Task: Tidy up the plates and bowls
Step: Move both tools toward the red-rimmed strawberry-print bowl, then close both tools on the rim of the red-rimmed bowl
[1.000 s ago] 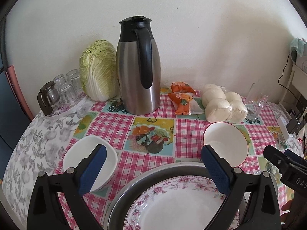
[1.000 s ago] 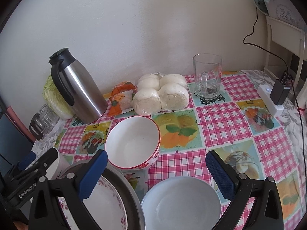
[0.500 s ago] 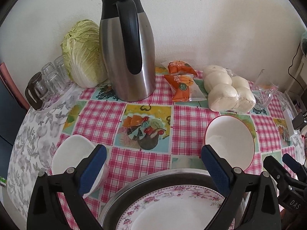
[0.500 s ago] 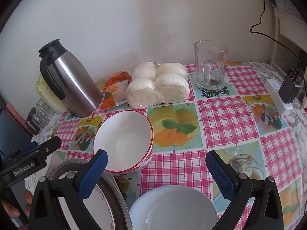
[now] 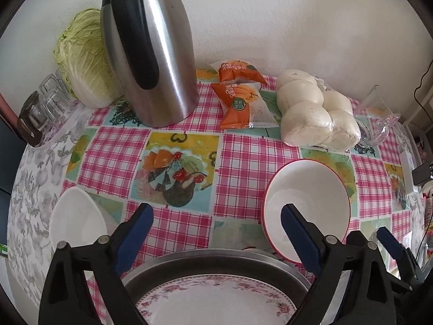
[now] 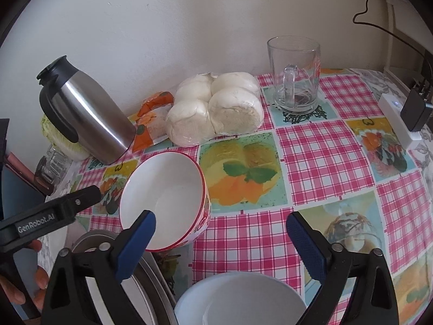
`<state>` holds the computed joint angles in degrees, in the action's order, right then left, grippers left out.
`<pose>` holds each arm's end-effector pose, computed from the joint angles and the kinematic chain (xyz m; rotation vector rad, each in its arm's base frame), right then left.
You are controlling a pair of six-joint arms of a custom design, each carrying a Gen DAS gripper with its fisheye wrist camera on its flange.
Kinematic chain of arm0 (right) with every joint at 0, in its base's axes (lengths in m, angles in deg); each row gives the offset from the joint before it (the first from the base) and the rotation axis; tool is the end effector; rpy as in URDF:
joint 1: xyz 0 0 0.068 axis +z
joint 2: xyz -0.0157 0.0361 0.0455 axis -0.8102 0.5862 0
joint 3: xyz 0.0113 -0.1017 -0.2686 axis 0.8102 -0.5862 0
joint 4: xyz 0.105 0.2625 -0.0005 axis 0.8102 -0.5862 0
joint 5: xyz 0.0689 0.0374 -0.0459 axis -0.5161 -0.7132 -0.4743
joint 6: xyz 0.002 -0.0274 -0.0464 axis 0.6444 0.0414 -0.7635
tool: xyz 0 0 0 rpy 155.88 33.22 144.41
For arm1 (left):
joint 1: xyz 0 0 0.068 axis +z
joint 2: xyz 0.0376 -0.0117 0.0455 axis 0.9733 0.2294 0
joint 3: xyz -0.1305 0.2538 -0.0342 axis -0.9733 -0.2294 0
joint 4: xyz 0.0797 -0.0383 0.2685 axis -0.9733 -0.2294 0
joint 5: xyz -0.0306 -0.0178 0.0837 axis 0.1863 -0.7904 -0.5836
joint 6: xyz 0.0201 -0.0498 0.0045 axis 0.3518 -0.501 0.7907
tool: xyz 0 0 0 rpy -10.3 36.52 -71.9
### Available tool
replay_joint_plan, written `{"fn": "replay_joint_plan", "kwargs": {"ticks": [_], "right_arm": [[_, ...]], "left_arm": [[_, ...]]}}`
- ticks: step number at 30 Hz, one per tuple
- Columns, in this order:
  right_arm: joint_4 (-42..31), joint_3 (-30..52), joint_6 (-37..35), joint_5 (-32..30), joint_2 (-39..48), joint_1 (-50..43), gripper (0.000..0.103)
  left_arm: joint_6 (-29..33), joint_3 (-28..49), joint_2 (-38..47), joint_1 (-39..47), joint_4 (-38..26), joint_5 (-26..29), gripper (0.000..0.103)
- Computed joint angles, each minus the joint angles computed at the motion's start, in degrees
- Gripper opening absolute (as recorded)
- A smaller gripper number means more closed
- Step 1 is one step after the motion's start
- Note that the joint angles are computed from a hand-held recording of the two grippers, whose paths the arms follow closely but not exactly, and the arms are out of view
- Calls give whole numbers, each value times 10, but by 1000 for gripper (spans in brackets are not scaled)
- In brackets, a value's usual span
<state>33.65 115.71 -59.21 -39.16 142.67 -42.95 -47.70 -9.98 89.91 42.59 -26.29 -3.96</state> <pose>0.2187 0.0491 0.1589 0.0313 2.5573 0.3882 0.2326 -0.1450 0.1869 -0.2907 2.6955 0.0458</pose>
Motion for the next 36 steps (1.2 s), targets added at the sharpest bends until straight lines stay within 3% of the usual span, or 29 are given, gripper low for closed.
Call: {"fn": "replay_joint_plan", "kwargs": {"ticks": [4, 7, 13, 26, 29, 36], "right_arm": [[19, 3, 8, 7, 33, 13, 80], [30, 6, 13, 13, 52, 22, 67], [41, 12, 12, 21, 81, 35, 60], [69, 20, 22, 7, 129, 49, 57], [75, 22, 26, 7, 136, 56, 55], [92, 21, 32, -4, 156, 62, 55]], "left_arm": [[0, 14, 32, -1, 10, 4, 79], [1, 23, 57, -1, 17, 3, 70], [9, 32, 96, 3, 38, 17, 64], [23, 50, 161, 6, 59, 42, 56], [24, 56, 177, 5, 60, 50, 42], [29, 63, 194, 0, 68, 59, 33]]}}
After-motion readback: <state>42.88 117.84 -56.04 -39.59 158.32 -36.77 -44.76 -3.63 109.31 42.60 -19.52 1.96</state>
